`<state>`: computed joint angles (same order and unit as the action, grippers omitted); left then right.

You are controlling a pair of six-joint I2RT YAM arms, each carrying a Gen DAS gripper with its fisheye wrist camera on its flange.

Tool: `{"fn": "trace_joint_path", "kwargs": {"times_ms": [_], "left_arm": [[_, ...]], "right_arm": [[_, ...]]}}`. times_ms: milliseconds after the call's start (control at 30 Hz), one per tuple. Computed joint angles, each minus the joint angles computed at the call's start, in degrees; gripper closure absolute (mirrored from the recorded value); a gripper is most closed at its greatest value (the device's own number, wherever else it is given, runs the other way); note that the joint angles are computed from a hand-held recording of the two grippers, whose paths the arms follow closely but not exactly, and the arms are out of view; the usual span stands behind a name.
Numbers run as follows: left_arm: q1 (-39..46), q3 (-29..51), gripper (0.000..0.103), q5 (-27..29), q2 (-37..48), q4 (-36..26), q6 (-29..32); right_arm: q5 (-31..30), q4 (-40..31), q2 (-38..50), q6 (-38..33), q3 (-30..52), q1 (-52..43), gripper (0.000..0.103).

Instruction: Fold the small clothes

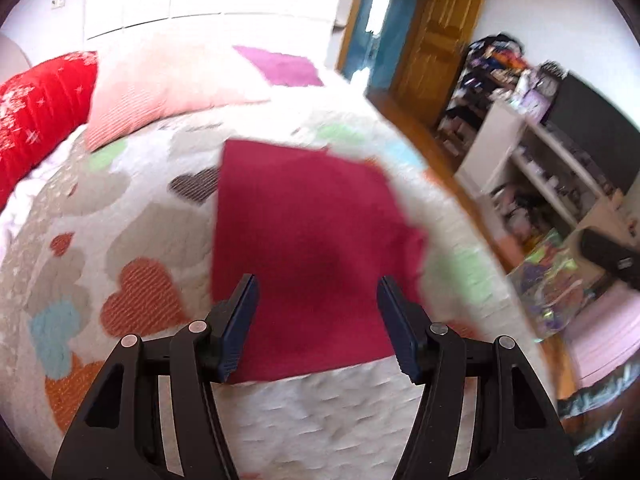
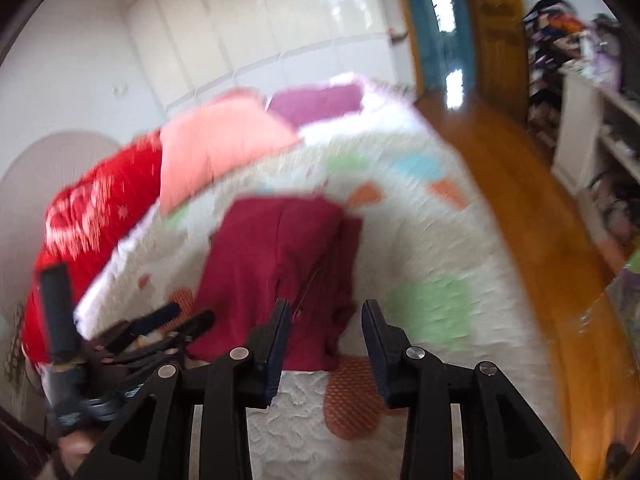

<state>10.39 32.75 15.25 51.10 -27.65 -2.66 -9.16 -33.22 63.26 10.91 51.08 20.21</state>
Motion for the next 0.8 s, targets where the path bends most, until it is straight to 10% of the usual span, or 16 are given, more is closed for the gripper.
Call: {"fn": "trace_joint_path", "kwargs": {"times_ms": [167,300,567,800], "left_arm": [[-4.7,3.7,0.042,1.2,-0.3,-2.3,-2.5],[-1.4,4.2,0.042,2.8,-0.9,-4.6,0.1],[20.4,5.4,0.033,8.6,10.8,-3.7,11.8],[21.9,8.4,0.028,13.3,26.3,2.1,10.5]], "right_arm": [[3.6,-9.3,-12.3,-3.0,6.5,-5.1,0.041],[4.1,-9.5,-9.0,-2.7,8.2,-4.5,0.040],[-0.2,8.5,10.2,3.3,1.9,2.9,0.039],[-5.7,19.6,31.2,8.4,8.8,4.1,0.029]]}}
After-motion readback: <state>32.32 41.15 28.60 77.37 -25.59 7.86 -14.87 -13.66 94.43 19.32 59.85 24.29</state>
